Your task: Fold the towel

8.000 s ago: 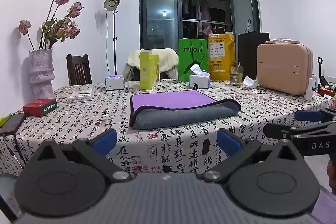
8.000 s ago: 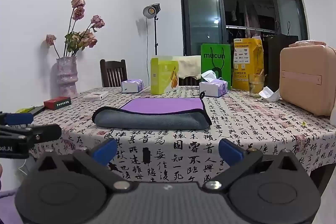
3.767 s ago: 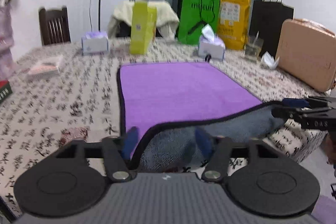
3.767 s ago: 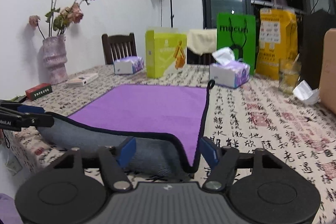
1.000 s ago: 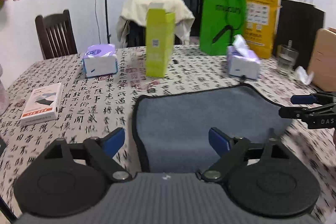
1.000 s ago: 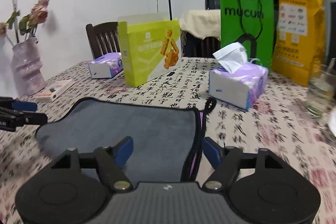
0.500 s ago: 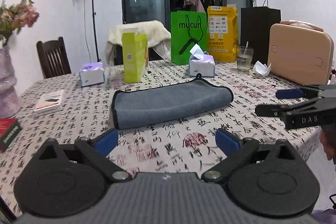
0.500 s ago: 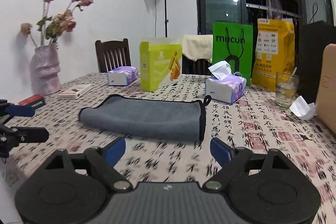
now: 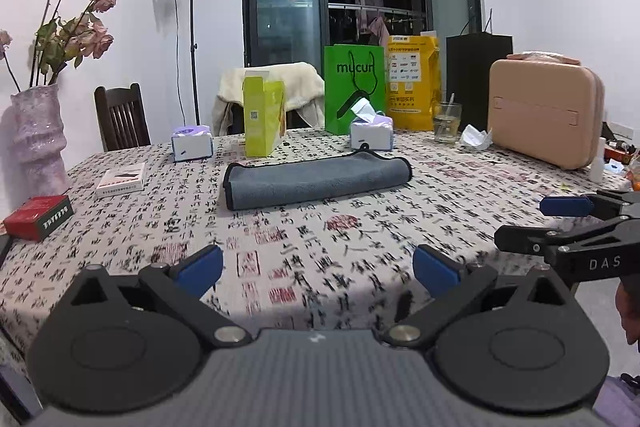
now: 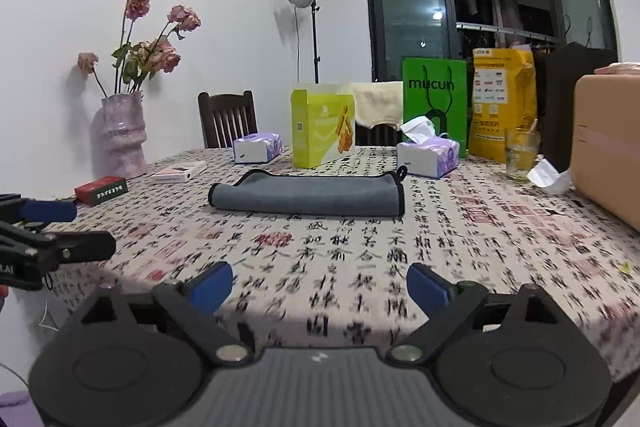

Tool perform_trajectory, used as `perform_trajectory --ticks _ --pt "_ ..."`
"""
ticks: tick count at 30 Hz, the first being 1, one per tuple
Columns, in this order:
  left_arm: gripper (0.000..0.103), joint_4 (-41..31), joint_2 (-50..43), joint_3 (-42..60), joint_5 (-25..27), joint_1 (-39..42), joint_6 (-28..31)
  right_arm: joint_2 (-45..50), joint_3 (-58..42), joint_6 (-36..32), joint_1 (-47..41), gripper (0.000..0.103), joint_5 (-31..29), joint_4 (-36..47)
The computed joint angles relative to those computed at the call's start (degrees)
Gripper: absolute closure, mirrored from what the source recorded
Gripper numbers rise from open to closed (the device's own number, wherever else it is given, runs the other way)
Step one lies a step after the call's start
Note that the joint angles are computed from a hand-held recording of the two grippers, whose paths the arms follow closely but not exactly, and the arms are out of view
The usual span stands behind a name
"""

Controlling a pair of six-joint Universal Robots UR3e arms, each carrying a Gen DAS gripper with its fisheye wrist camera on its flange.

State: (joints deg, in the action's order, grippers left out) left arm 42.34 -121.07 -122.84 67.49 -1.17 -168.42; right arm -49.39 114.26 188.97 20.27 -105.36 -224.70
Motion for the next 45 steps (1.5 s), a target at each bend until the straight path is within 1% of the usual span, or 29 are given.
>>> perform_trajectory --ticks 4,7,12,14,18,32,45 --pt "0.000 7.0 0.5 -6.4 -1.5 1.1 0.4 0.4 3.8 1.0 3.9 0.005 -4.5 -5.4" --pt "0.000 11.2 0.5 -10.0 -2.8 2.2 0.4 1.3 5.5 1.5 6.6 0.005 -7.4 -8.6" --pt "0.000 18.7 -0.3 -15.1 -3.3 3.2 0.3 2.0 6.7 0.8 9.3 0.005 -9.4 -11.1" --pt "0.000 20.3 -0.4 -16.5 -4.1 3.8 0.5 2.1 6.8 0.3 10.4 0.005 -10.1 -11.5" --pt "0.000 20.7 -0.4 -16.9 -4.0 4.0 0.7 2.2 6.8 -0.7 11.4 0.000 -10.0 -12.0" --pt "0.000 25.7 -0.9 -19.9 -5.0 5.7 0.4 1.8 6.7 -0.5 12.9 0.000 -11.1 -12.5" --pt "0.000 27.4 -1.4 -21.1 -5.2 6.4 0.7 1.9 7.2 0.7 13.1 0.000 -11.9 -12.8"
